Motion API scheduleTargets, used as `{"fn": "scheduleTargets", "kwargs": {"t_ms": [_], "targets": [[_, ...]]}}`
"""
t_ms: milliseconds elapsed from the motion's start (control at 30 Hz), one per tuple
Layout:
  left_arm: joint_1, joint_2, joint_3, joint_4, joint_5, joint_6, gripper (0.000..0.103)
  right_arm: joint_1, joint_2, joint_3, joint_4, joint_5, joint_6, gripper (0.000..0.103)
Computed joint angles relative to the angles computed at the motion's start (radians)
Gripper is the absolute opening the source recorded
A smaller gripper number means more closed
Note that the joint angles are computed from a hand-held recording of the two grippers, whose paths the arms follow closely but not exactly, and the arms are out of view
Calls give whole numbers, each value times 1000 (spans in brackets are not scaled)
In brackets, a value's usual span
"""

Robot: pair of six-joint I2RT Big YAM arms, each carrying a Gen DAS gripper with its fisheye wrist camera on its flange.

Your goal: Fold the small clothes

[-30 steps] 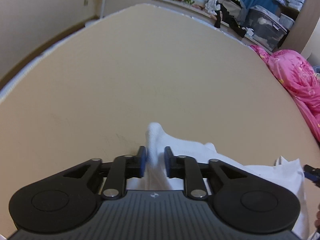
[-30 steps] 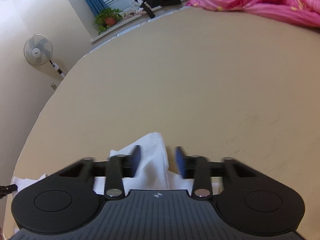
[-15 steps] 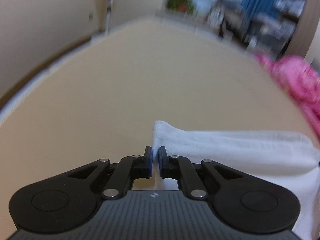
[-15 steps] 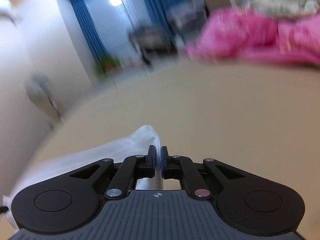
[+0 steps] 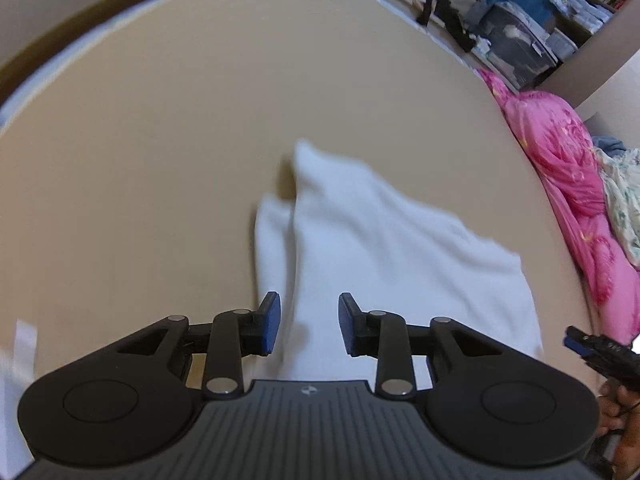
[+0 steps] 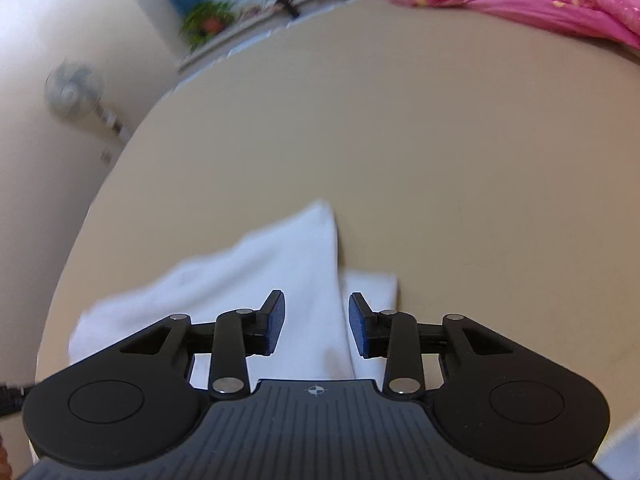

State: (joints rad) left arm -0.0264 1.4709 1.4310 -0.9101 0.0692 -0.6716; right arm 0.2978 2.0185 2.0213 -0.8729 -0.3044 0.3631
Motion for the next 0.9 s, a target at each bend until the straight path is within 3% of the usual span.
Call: {"fn": "scheduleTargets", "kwargs": {"t_ms": [100, 133, 200, 300, 333, 400, 433, 500, 533, 633, 700, 767, 833, 900], "targets": [[-28, -59, -99, -5, -12, -15, 38, -2, -66, -104, -29, -14, -36, 40], [-32, -56, -105, -16, -9, -21, 38, -4, -55, -86, -72, -22, -23, 40], [-37, -60, -124, -22, 9, -23, 38, -9, -64, -109, -81, -53, 6, 40], [-68, -52, -128, -43, -8, 51, 37, -8, -59, -82, -147, -31, -37, 40], [-81, -52, -130, -46, -36, 74, 34, -5, -56, -76, -171, -26, -53, 40], [-96, -51, -136, -40, -50, 111, 11, 3, -43, -58, -194, -9, -96, 39], [-100, -55, -139, -38, -62, 126, 4, 7, -49, -63, -194, 1, -118, 26], [-101, -79, -159, -18, -87, 131, 4, 14, -45, -61, -181, 8, -132, 3], [-96, -115, -185, 7, -82, 118, 4, 3, -62, -78, -158, -1, -115, 3], [-80, -232, -262, 86, -46, 102, 3, -41, -145, -199, 35, -73, 23, 2], [-84, -257, -285, 54, -41, 118, 3, -66, -190, -256, 84, -106, 34, 2], [-82, -226, -278, -22, -21, 126, 4, -69, -186, -243, 7, -80, -41, 2], [-97, -168, -246, -120, -82, 161, 1, -65, -141, -187, -139, -40, -116, 2], [-85, -147, -238, -143, -75, 157, 1, -56, -110, -152, -223, -24, -203, 3]]}}
